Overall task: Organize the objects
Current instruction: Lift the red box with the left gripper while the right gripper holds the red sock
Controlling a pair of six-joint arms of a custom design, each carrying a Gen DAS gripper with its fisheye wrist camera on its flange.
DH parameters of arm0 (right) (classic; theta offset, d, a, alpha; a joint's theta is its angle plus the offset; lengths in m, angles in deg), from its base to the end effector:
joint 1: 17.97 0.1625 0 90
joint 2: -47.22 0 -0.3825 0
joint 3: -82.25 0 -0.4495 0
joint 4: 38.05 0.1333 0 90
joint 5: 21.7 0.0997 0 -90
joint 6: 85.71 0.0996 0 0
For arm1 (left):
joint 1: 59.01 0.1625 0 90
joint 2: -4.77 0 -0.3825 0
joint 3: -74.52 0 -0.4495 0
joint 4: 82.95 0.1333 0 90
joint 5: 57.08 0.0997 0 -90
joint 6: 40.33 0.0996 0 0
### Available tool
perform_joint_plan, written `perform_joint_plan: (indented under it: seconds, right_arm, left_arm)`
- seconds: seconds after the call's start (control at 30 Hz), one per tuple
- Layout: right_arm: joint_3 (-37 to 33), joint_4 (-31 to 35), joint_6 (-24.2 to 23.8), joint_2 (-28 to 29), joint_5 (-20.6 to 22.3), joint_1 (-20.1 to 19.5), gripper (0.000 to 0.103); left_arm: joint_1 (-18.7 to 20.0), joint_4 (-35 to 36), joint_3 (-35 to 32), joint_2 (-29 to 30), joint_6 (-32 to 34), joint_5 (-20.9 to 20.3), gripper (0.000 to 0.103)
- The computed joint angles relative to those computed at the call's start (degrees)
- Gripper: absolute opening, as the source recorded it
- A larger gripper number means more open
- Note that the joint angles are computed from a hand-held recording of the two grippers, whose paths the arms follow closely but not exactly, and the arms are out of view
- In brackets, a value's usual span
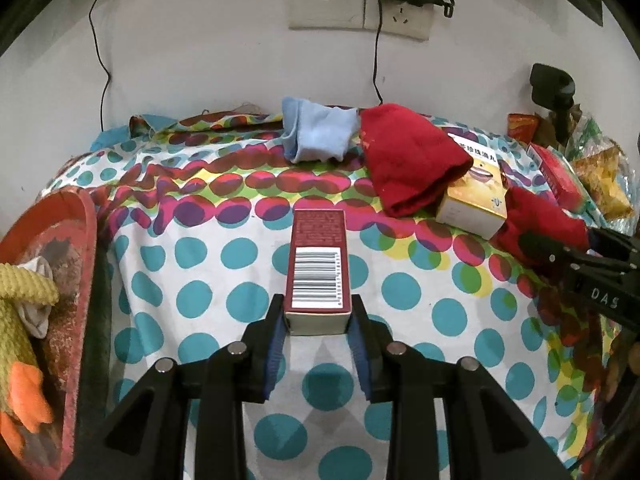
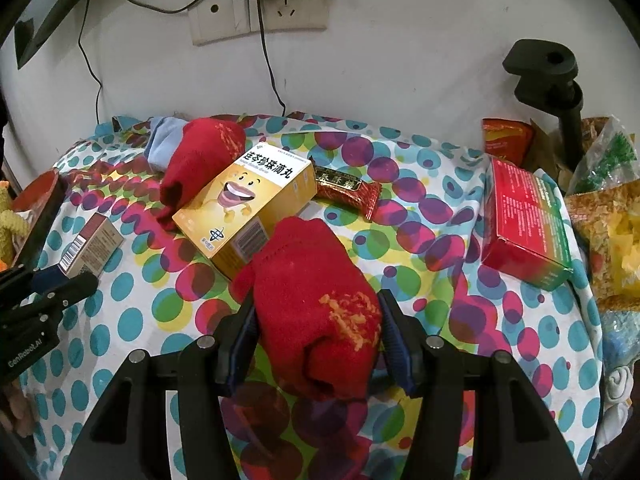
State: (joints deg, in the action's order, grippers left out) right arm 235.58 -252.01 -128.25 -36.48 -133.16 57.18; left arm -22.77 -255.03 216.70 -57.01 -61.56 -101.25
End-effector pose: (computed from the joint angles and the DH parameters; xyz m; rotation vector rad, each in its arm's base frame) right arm 0.0086 -0.3456 0.1482 0.3264 -2.2397 0.8091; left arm -0.1673 -0.3765 -0.0101 0.6700 2.3503 -0.6573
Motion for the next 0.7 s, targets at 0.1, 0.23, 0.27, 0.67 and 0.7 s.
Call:
perform_joint_plan:
  seconds: [0.1, 0.23, 0.27, 0.67, 0.7]
  right_arm:
    - [-0.08, 0.45, 0.2, 0.02, 0.03, -0.28, 0.055]
    - [-0.18, 0.44, 0.35, 0.31, -0.22, -0.3, 0.055]
    - [-0.25, 0.33, 0.36, 0.45, -0.45, -0.14, 0.055]
    - [-0.81, -0.29, 0.5, 1.42, -1.79, 0.86, 0.055]
    - [-0.79, -0.18, 0.65, 1.34, -1.67, 0.81, 0.055]
  left_arm:
    - [-0.21, 0.31, -0.07, 0.14, -0.14, 0.3, 0.031]
    - [-0.27, 0.29, -0.05, 0.18, -0.25, 0.24, 0.031]
    - [-0.29, 0.32, -0.04, 0.2, -0.22, 0.33, 0.031]
    - [0.73, -6.35, 2.83, -3.04, 1.71, -3.26, 0.03]
    - [0.64, -6.08, 2.97, -3.47, 1.67, -3.66, 0.03]
